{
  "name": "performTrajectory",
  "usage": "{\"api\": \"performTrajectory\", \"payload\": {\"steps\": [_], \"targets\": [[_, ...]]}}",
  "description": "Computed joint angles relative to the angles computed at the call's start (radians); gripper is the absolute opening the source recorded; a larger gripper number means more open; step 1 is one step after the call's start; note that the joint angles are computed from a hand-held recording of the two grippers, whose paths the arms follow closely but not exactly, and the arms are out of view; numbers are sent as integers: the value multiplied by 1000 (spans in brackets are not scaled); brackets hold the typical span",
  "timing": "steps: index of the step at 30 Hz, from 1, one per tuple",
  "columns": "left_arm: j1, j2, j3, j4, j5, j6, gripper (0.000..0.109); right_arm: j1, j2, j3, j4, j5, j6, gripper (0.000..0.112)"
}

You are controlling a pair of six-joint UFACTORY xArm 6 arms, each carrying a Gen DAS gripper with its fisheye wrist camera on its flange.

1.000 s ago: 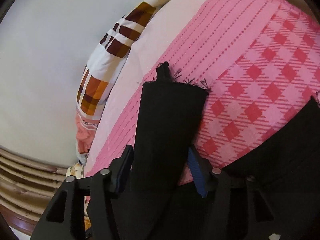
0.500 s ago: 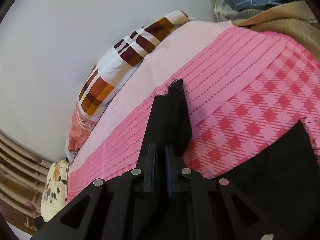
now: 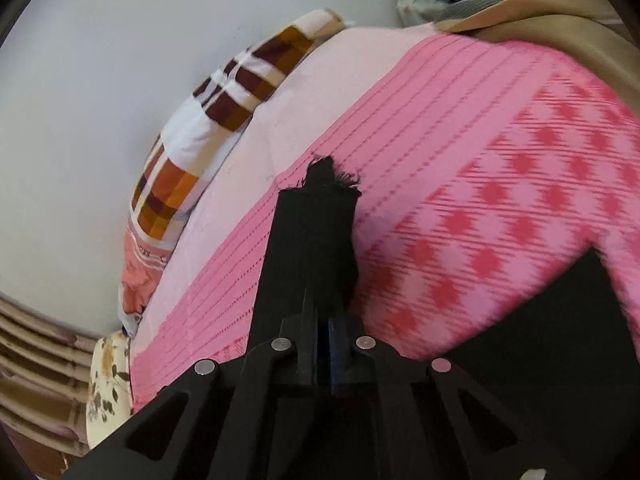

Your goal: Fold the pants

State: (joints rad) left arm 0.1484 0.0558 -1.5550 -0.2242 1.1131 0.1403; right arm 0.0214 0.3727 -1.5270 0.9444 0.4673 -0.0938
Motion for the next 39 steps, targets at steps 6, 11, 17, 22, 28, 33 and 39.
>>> {"api": "performTrajectory", "payload": {"steps": [6,11,17,22,28,33,39], "targets": [[5,-29,17,-13,-15,24,80,3,-268,315,97,-114,-11,6],[8,-63,43,-28,-37,47,81,-28,-486,549,-24,-133,199,6],[19,-87,62,-45,-43,62,84,-35,-660,731,-106,-106,383,5],[21,-101,74,-58,-43,79,84,-49,-644,774,-29,-116,359,4],[17,-139,128,-52,-74,107,85,-87,-638,793,288,-80,159,4],[43,-176,185,-191,-77,215,85,-40,-698,815,340,-57,151,15],[78,-199,233,-306,-41,255,85,93,-579,663,531,124,-57,22]]}}
